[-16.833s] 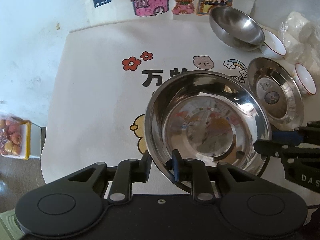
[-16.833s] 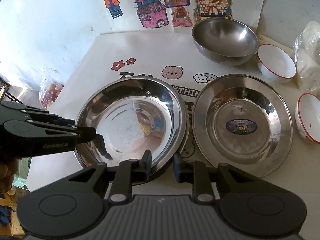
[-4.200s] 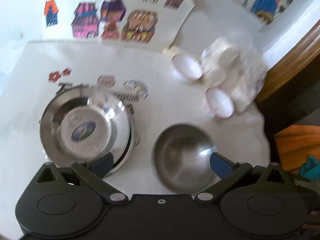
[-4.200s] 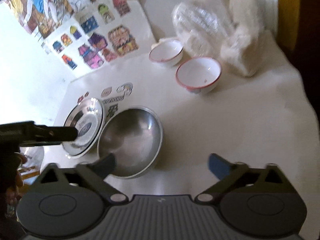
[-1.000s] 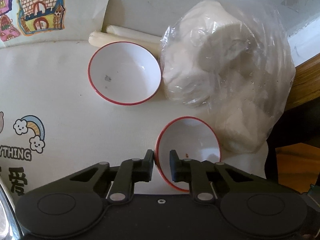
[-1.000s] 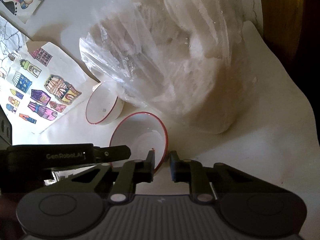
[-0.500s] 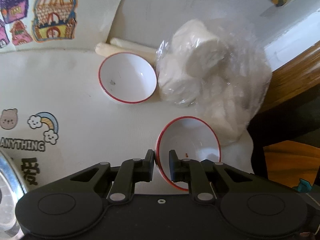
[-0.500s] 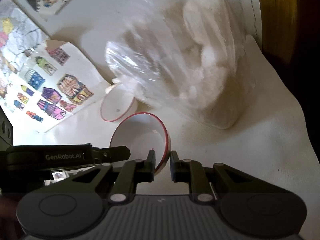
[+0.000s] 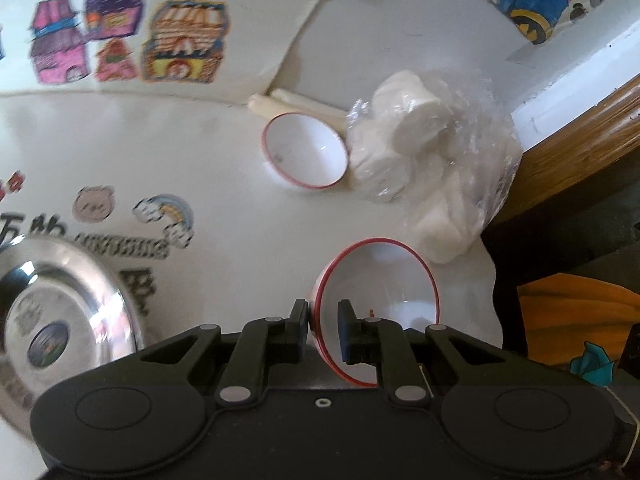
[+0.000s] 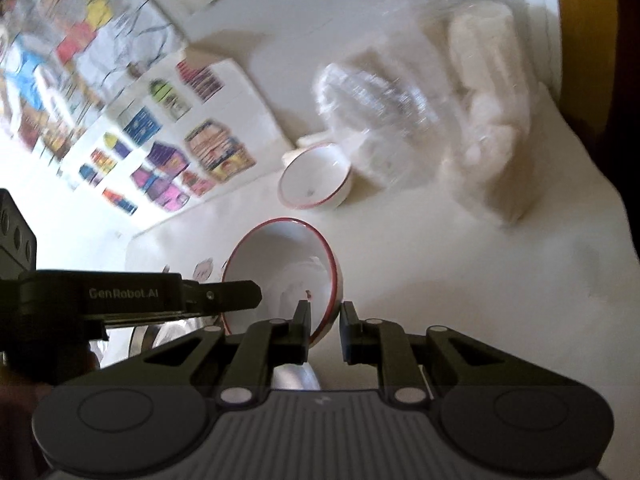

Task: Organize plates and bowls
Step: 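Lift the white bowl and carry it over the steel bowl, then lower the white bowl into the steel bowl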

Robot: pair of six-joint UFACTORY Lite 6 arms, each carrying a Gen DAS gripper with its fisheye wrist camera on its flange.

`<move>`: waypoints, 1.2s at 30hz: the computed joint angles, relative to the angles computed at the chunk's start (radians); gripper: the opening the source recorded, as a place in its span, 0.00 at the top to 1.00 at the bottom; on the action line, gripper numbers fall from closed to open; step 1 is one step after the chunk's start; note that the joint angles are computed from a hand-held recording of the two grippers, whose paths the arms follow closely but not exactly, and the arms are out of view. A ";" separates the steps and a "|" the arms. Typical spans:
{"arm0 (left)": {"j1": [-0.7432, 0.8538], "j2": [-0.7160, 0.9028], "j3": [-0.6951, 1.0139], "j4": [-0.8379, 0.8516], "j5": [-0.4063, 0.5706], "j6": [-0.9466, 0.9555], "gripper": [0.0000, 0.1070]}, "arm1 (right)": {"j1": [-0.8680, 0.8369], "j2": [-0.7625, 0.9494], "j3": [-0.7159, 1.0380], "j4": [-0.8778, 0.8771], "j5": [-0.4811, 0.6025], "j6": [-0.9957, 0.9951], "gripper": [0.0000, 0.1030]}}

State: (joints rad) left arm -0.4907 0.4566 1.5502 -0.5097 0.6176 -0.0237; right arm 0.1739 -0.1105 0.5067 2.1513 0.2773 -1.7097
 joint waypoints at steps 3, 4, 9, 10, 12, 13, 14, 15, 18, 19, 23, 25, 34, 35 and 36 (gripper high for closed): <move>0.025 -0.057 -0.085 -0.026 -0.002 0.028 0.85 | 0.051 -0.017 -0.015 0.013 -0.017 0.006 0.84; 0.034 -0.074 -0.112 -0.035 0.000 0.036 0.85 | 0.066 -0.020 -0.017 0.020 -0.024 0.006 0.84; 0.059 -0.132 -0.202 -0.058 -0.002 0.069 0.85 | 0.135 -0.018 -0.011 0.044 -0.055 0.006 0.84; 0.063 -0.140 -0.214 -0.060 -0.002 0.072 0.85 | 0.144 -0.016 -0.011 0.045 -0.059 0.009 0.84; 0.070 -0.157 -0.240 -0.065 0.000 0.082 0.85 | 0.159 -0.012 -0.012 0.046 -0.064 0.016 0.84; 0.073 -0.163 -0.249 -0.065 0.003 0.085 0.85 | 0.168 -0.010 -0.011 0.034 -0.069 0.030 0.84; 0.076 -0.170 -0.259 -0.064 0.007 0.087 0.85 | 0.173 -0.003 -0.005 0.007 -0.072 0.057 0.84; 0.078 -0.173 -0.266 -0.062 0.012 0.087 0.85 | 0.182 0.004 0.000 -0.026 -0.079 0.091 0.84; 0.083 -0.169 -0.273 -0.050 0.038 0.075 0.85 | 0.201 0.031 0.012 -0.087 -0.090 0.152 0.84; 0.084 -0.166 -0.274 -0.046 0.049 0.071 0.85 | 0.204 0.038 0.013 -0.099 -0.089 0.164 0.84; 0.088 -0.152 -0.277 -0.036 0.076 0.067 0.85 | 0.218 0.062 0.011 -0.124 -0.090 0.191 0.84; 0.087 -0.149 -0.279 -0.028 0.086 0.067 0.85 | 0.226 0.074 0.012 -0.124 -0.093 0.195 0.84; 0.075 -0.120 -0.263 -0.004 0.107 0.048 0.85 | 0.220 0.093 0.030 -0.288 -0.099 0.352 0.84; 0.072 -0.115 -0.259 0.001 0.108 0.040 0.85 | 0.218 0.097 0.034 -0.315 -0.098 0.376 0.84; 0.070 -0.111 -0.256 0.006 0.111 0.035 0.85 | 0.216 0.102 0.036 -0.328 -0.095 0.385 0.84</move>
